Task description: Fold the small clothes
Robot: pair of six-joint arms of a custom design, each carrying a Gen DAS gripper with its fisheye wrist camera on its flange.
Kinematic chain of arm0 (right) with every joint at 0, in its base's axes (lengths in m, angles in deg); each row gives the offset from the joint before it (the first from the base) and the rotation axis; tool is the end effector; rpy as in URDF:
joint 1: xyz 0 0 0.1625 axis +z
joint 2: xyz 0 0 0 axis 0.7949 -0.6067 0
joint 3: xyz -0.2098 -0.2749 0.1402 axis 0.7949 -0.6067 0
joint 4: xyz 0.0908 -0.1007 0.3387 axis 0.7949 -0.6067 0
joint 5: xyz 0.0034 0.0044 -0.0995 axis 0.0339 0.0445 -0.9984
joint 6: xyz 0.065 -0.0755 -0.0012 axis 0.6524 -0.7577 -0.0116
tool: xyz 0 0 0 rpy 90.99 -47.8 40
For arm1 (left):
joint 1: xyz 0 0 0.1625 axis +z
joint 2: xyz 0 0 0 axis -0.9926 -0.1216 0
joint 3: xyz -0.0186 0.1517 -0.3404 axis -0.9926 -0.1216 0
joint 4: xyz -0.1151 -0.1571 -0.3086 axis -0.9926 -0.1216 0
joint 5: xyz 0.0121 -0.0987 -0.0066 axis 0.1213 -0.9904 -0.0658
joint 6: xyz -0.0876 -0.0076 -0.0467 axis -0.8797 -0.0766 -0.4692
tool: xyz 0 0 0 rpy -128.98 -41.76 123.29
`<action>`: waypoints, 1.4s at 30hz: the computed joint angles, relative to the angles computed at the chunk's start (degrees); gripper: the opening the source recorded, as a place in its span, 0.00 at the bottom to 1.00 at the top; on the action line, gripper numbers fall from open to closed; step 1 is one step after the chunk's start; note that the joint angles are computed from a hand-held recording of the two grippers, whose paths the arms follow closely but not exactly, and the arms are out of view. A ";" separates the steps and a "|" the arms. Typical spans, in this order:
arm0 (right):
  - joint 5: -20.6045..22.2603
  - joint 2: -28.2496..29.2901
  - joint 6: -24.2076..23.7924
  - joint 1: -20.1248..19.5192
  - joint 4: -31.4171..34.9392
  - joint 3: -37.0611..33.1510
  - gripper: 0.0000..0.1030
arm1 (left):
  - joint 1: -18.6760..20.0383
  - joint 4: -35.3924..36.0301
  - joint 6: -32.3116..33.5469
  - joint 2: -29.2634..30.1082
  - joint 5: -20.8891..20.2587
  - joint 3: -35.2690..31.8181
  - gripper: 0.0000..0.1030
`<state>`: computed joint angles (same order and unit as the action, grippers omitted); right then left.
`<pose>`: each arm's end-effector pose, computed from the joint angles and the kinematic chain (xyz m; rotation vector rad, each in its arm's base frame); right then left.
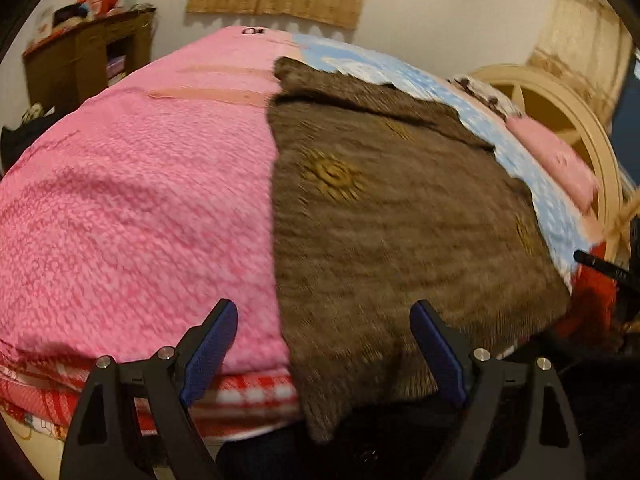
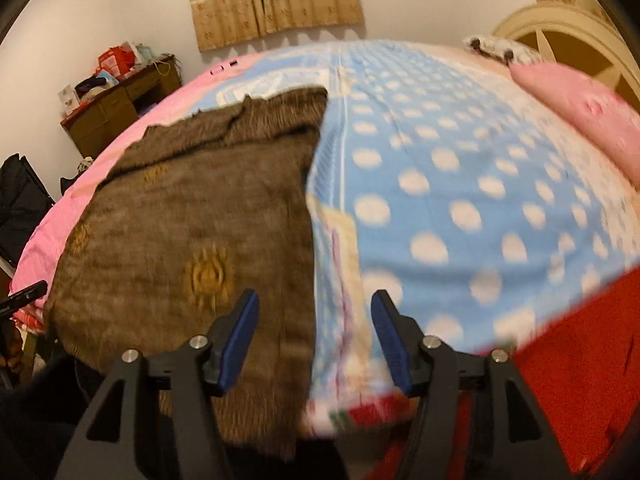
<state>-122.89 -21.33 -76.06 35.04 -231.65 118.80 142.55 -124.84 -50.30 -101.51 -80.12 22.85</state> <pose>0.0678 -0.7433 0.3452 0.4588 -2.4549 0.7574 -0.1884 -0.7039 0.1562 0.3516 2.5089 -0.8474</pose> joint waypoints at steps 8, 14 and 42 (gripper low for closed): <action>-0.86 -3.24 4.08 -2.06 0.79 5.63 0.73 | -0.11 -0.67 -3.54 -2.35 -5.90 4.42 0.86; 1.23 -3.44 3.94 -2.23 3.06 6.54 0.73 | 0.04 1.66 -6.10 -2.74 -8.31 5.46 0.86; 5.46 -3.53 4.94 -3.51 13.73 5.27 0.21 | 3.11 -1.48 -13.94 -5.97 -12.66 8.95 0.31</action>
